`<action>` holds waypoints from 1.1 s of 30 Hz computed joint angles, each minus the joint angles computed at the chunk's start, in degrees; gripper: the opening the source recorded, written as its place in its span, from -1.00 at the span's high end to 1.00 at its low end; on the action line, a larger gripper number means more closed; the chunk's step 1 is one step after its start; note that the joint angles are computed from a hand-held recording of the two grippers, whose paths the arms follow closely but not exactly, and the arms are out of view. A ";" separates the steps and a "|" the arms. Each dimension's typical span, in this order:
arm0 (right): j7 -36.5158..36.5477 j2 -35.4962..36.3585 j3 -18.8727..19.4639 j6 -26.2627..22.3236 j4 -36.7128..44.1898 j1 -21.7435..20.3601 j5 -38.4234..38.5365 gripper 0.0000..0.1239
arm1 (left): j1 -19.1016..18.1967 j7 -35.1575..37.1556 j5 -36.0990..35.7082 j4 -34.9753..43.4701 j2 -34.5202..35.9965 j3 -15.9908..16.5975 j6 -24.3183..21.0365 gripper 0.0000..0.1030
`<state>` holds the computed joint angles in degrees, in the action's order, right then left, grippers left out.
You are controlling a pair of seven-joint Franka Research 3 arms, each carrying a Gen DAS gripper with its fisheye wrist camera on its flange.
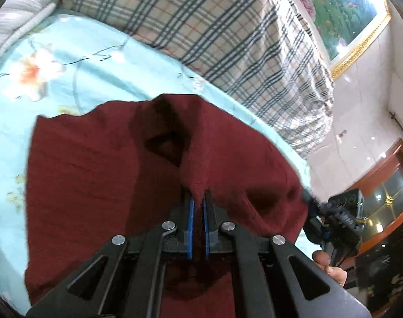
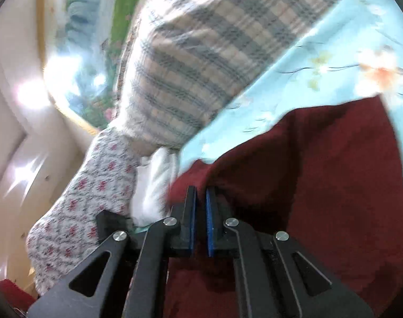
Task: Fold large clothes
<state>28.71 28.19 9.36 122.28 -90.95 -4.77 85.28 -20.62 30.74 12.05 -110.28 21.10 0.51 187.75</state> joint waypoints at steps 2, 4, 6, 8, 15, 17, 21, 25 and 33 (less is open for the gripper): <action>4.39 0.61 -1.82 5.47 -0.73 2.35 -5.40 0.89 | 2.13 0.04 -0.11 -0.58 0.43 -2.34 -0.71 0.93; 12.27 2.44 -3.44 9.39 -0.99 4.45 -13.12 0.89 | 4.40 -0.07 -0.35 -0.57 1.78 -5.01 -1.07 0.93; 13.14 3.12 -1.98 8.69 -1.89 2.59 -12.53 0.89 | 3.23 -0.55 -0.39 -1.69 1.94 -3.81 0.98 0.93; 10.59 2.38 -0.44 8.12 -2.87 0.83 -9.98 0.89 | 2.96 -0.38 -0.79 -3.36 1.97 -3.63 5.62 0.93; 10.02 0.91 -0.42 8.89 -2.51 1.01 -9.38 0.85 | 10.00 1.82 1.75 -4.28 1.79 -13.22 3.23 0.90; 10.30 0.32 -0.58 8.36 -3.09 0.77 -9.44 0.85 | 12.74 1.67 2.35 -5.65 1.25 -16.23 2.52 0.89; 12.34 -0.41 -1.54 9.17 -4.08 1.08 -11.14 0.52 | 13.87 -0.06 1.15 -8.36 -1.62 -16.79 2.23 0.65; 12.73 -0.65 -1.76 10.78 -4.36 2.15 -13.74 0.51 | 7.50 -0.88 -0.77 -6.39 -2.38 -9.54 0.55 0.05; 18.18 1.69 -1.62 14.54 -1.63 6.08 -23.17 0.50 | 17.51 4.18 -1.07 3.56 5.44 -20.91 -7.76 0.26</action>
